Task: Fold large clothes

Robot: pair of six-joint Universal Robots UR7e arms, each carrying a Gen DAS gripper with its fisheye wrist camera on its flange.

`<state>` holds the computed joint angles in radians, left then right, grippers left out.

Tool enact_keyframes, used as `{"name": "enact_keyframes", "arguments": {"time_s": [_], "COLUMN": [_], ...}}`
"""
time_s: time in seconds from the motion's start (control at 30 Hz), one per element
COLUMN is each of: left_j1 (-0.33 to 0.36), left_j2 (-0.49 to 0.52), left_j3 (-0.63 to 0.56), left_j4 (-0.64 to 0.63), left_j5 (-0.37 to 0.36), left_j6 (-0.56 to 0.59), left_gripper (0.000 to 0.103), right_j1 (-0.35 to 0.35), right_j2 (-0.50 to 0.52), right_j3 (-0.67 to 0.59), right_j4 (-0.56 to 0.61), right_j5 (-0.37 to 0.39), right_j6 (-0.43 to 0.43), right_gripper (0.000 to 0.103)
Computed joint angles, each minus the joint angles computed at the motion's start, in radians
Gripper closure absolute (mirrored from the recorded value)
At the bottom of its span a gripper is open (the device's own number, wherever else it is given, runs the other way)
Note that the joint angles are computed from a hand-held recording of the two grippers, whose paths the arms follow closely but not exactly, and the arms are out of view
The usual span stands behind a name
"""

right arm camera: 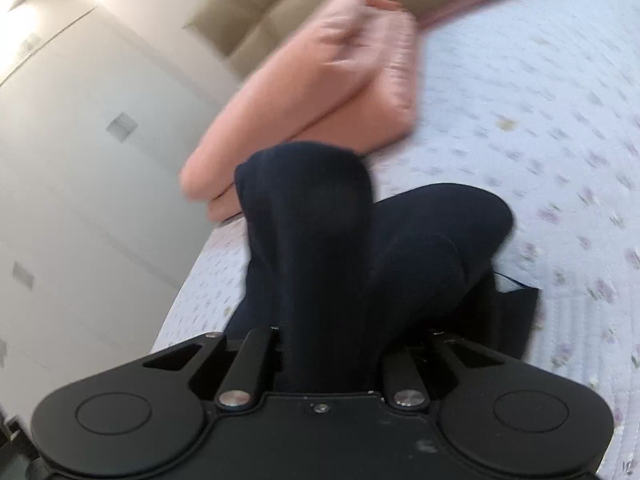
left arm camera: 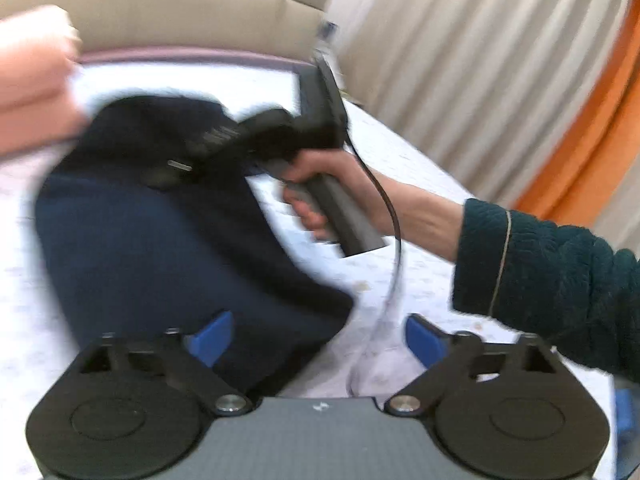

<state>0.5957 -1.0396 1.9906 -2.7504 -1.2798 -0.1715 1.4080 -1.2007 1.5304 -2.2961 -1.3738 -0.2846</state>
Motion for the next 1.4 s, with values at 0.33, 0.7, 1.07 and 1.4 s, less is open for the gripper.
{"name": "enact_keyframes", "arguments": {"time_s": [0.33,0.7,1.07,1.4], "left_j1": [0.022,0.013,0.054,0.091], "left_j2": [-0.030,-0.049,-0.017,0.135], "left_j3": [0.114,0.186,0.087,-0.017], "left_j4": [0.079,-0.033,-0.132,-0.227], "left_j5": [0.221,0.283,0.288,0.272], "left_j6": [0.014,0.074,0.135,0.141], "left_gripper": [0.015,0.057,0.021,0.014], "right_j1": [-0.083,-0.057,-0.021,0.045], "right_j2": [-0.062,-0.108,0.019,0.091], "right_j3": [0.018,0.093,-0.027,-0.015], "right_j4": [0.197,0.104,-0.076,-0.326], "right_j5": [0.116,-0.046,-0.050,-0.244], "right_j6": [0.113,0.054,0.095,-0.033], "right_gripper": [0.047,0.071,0.025,0.085]}}
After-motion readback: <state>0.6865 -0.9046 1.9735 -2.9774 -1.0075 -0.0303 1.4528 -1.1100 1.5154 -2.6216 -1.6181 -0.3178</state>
